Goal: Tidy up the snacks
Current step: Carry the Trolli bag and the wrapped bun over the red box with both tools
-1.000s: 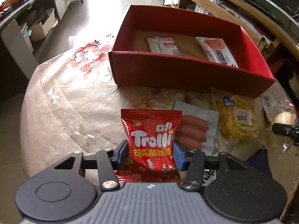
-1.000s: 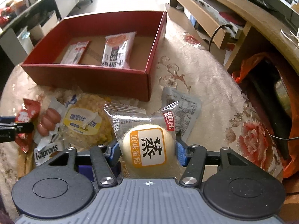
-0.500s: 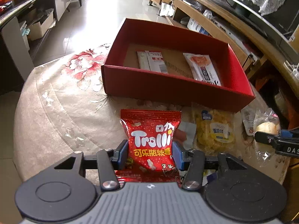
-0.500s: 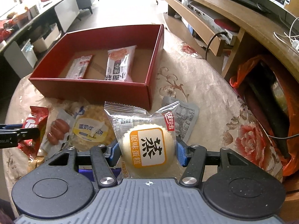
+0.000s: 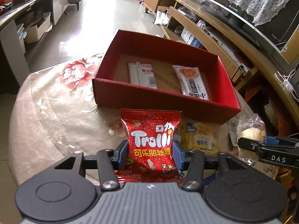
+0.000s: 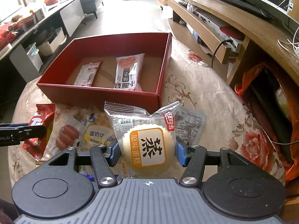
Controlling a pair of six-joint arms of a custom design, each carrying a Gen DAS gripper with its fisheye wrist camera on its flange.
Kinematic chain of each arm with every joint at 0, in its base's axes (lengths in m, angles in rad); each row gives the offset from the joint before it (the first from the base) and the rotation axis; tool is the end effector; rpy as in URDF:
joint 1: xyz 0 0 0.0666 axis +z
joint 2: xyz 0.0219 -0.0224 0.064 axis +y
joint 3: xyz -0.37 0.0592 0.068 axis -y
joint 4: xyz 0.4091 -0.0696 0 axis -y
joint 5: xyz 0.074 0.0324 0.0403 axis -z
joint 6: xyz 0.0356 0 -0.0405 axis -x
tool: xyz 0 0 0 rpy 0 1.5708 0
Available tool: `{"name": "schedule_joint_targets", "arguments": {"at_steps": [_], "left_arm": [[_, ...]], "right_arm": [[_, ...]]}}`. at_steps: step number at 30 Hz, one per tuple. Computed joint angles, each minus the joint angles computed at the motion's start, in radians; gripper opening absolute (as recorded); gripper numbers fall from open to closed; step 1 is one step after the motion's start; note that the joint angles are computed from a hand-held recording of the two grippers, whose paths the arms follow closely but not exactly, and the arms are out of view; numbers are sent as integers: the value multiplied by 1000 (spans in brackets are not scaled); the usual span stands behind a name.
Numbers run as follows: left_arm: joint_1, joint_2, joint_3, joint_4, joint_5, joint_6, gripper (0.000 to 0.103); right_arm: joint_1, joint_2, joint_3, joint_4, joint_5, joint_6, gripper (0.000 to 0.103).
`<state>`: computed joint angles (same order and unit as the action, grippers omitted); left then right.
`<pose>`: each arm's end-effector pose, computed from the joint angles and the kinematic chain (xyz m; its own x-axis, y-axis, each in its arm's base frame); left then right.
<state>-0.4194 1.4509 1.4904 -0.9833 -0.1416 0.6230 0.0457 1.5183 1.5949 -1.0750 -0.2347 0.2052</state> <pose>0.4749 -0.2067 0.4337 -0.7918 -0.2794 -0.5432 -0.1656 0.9541 -0.2495 0.5360 0.0324 0.4435 -0.7874 -0.2344 -0.5701 -0.3378 0.9377 0.0810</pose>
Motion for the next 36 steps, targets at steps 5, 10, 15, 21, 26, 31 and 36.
{"name": "schedule_joint_targets", "arguments": {"at_steps": [5,10,15,21,26,31,36], "left_arm": [[-3,13,20,6,-6,3,50],[-4,27,44,12,-24,-7,50],[-4,47,75,16,-49,-23,50],[0,74,113,17,-61,-34,50],[4,107,158,11,-75,-48,50],[12,136,199,11,-83,-60,50],[21,169,239,3,-86,-68,50]], "right_arm": [[7,2,7,11,-7,-13,65],[20,9,19,16,-9,-17,65],[29,21,38,26,-11,-23,65],[37,40,68,35,-13,-36,65],[42,55,92,46,-21,-48,65],[51,74,119,48,-24,-61,65],[59,103,160,50,-25,-74,65]]}}
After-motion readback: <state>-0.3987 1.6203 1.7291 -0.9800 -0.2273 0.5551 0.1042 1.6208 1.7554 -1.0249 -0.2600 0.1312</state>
